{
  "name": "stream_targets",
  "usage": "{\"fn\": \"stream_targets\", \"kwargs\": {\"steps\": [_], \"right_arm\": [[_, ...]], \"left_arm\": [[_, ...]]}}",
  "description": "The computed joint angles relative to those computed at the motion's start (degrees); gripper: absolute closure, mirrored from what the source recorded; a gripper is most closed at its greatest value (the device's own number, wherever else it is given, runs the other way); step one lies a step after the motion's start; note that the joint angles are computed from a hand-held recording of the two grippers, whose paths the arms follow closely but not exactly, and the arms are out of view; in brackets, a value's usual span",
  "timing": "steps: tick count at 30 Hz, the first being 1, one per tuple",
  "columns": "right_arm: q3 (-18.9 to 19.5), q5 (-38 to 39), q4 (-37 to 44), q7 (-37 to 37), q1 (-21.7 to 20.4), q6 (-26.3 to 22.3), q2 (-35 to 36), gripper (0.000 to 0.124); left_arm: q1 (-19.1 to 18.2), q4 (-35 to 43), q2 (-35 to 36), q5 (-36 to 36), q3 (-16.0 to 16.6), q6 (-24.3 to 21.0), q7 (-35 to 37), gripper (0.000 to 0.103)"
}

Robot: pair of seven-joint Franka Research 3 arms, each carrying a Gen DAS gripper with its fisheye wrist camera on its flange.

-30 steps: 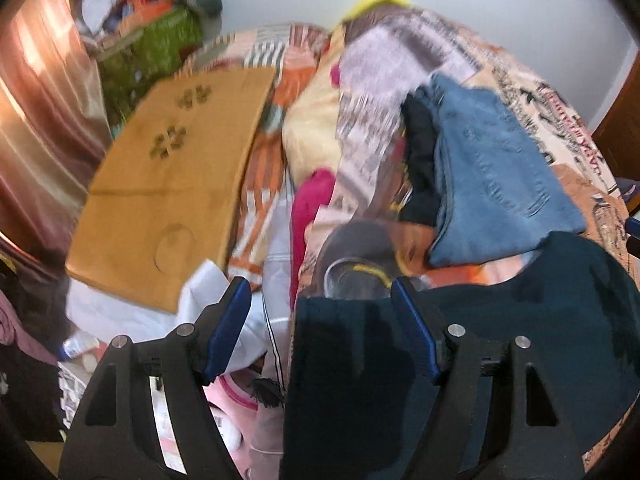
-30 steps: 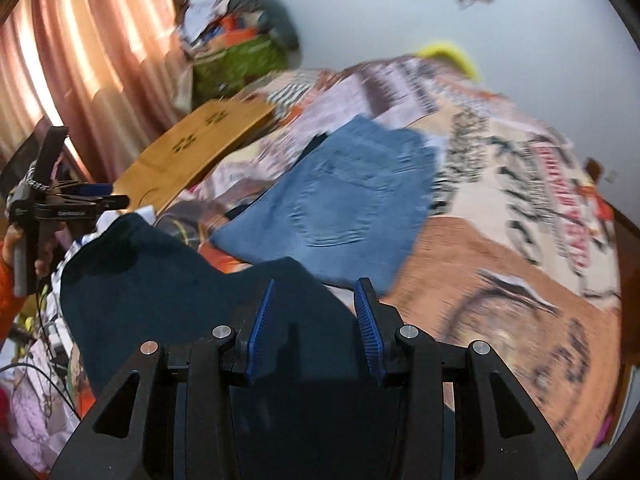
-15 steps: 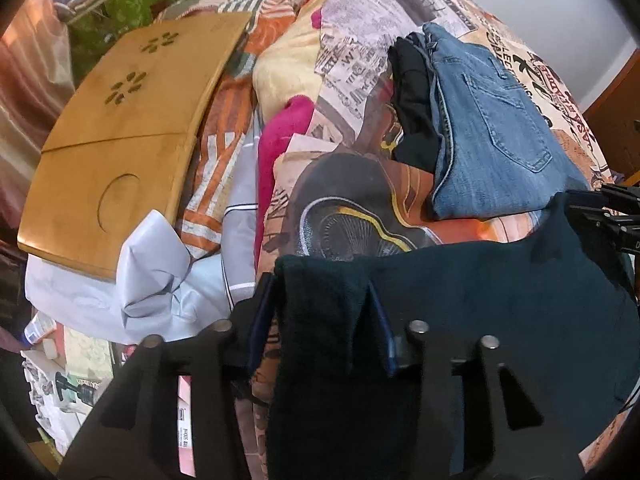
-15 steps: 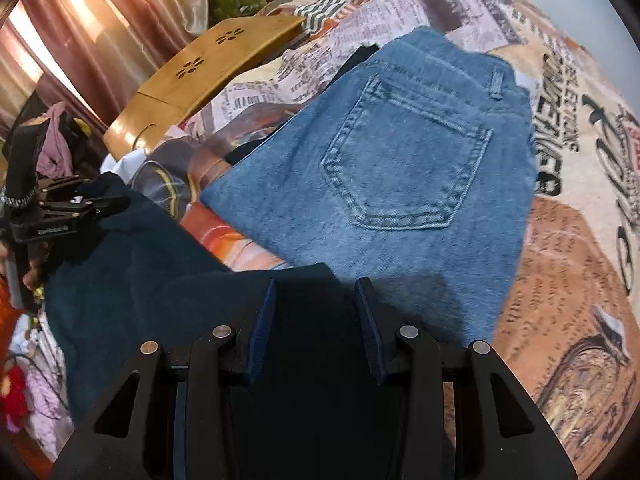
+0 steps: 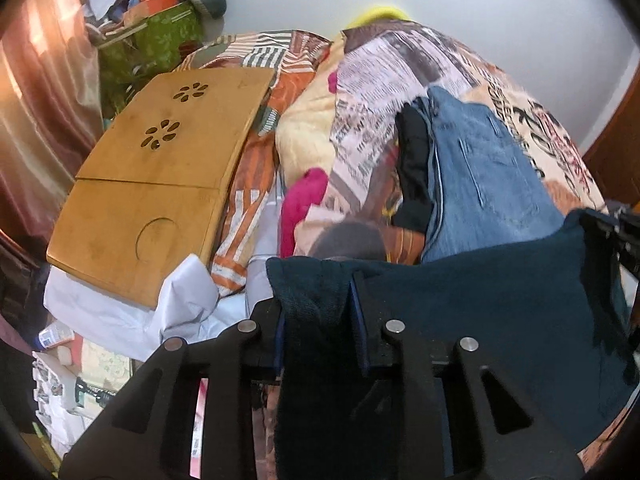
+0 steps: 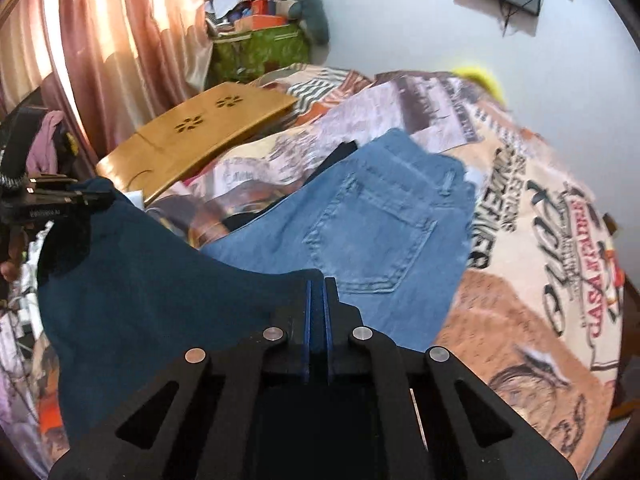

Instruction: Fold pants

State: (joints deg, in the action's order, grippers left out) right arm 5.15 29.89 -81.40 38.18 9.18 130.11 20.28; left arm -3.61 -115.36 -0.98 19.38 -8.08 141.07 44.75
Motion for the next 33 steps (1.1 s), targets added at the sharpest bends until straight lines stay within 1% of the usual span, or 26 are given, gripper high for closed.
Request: {"fn": "stream_targets", "kwargs": {"steps": [1,3,6,8,9,10,11,12,14,16,18,20,23,26,28,30,33], "right_arm": [[-0.2,-0.7,0.3,0.6,0.4,1.1,0.5,0.120],[-0.6,-2.2,1.9,2.4,0.9,1.8,2.2,0.120],[-1.0,-4.5,5.0,5.7,1.5,1.7,5.0,0.120],[-1.2,-6.0,7.6,8.3,1.6,-0.5,7.0,0.120],[-1.4,-6.7,9.1,9.9,1.6,-2.7,7.8,0.120],[-1.5,-7.6,11.4,11.3,1.5,-5.3,9.2,0.120],[-1.4,-7.8,12.2,12.1,1.3,-6.6,9.6,0.119],[-1.2,-7.5,12.1,12.3,0.8,-7.3,9.3,0.118],[-1.1,-7.0,11.2,12.8,0.1,-7.9,8.0,0.117],[-0.8,-5.5,9.1,12.2,-1.0,-7.7,5.8,0.113],[-0.9,-4.4,5.8,11.3,-1.7,-6.5,2.8,0.104],[-0.9,-1.6,2.1,9.4,-3.3,-6.6,-0.8,0.100],[-1.8,0.7,-2.6,8.1,-4.3,-6.3,-5.5,0.100],[-3.3,3.0,-8.8,6.3,-5.4,-5.5,-11.5,0.099],[-4.4,3.5,-12.2,5.9,-5.6,-4.6,-14.6,0.096],[-5.5,3.2,-16.5,5.7,-5.8,-2.7,-18.2,0.087],[-7.0,1.9,-22.6,5.9,-6.1,-0.1,-22.8,0.085]], "left_arm": [[0.0,1.6,1.3,0.5,0.0,-0.6,0.1,0.075],[-0.2,5.2,4.5,2.3,0.1,-2.3,0.2,0.075],[-0.4,10.6,9.7,2.2,0.3,-5.4,1.6,0.075],[-0.1,13.6,12.8,-0.8,0.3,-7.4,3.9,0.075],[0.3,15.5,14.5,-2.8,0.2,-8.8,5.9,0.074],[0.2,16.3,15.3,-3.3,0.2,-9.4,6.8,0.073],[0.1,16.7,15.5,-3.5,0.3,-9.9,7.3,0.072],[0.0,16.7,15.1,-3.6,0.3,-9.9,7.8,0.072],[-0.2,15.1,13.1,-3.6,0.3,-9.0,8.3,0.068],[-0.3,12.1,9.5,-3.3,0.3,-7.2,8.6,0.062],[-0.7,9.0,5.7,-1.1,0.4,-6.2,7.0,0.060],[-0.8,6.5,2.8,-0.5,0.2,-6.3,6.6,0.058],[-0.9,2.0,-1.9,-0.3,-0.2,-6.9,6.4,0.057],[-1.1,-3.1,-6.0,-2.2,-0.4,-6.8,6.4,0.054],[-1.4,-6.2,-8.2,-3.5,-0.6,-6.6,6.2,0.051],[-1.8,-8.9,-9.7,-5.4,-0.6,-6.0,6.2,0.050],[-2.7,-12.3,-11.1,-7.7,-0.7,-4.4,6.7,0.050]]}}
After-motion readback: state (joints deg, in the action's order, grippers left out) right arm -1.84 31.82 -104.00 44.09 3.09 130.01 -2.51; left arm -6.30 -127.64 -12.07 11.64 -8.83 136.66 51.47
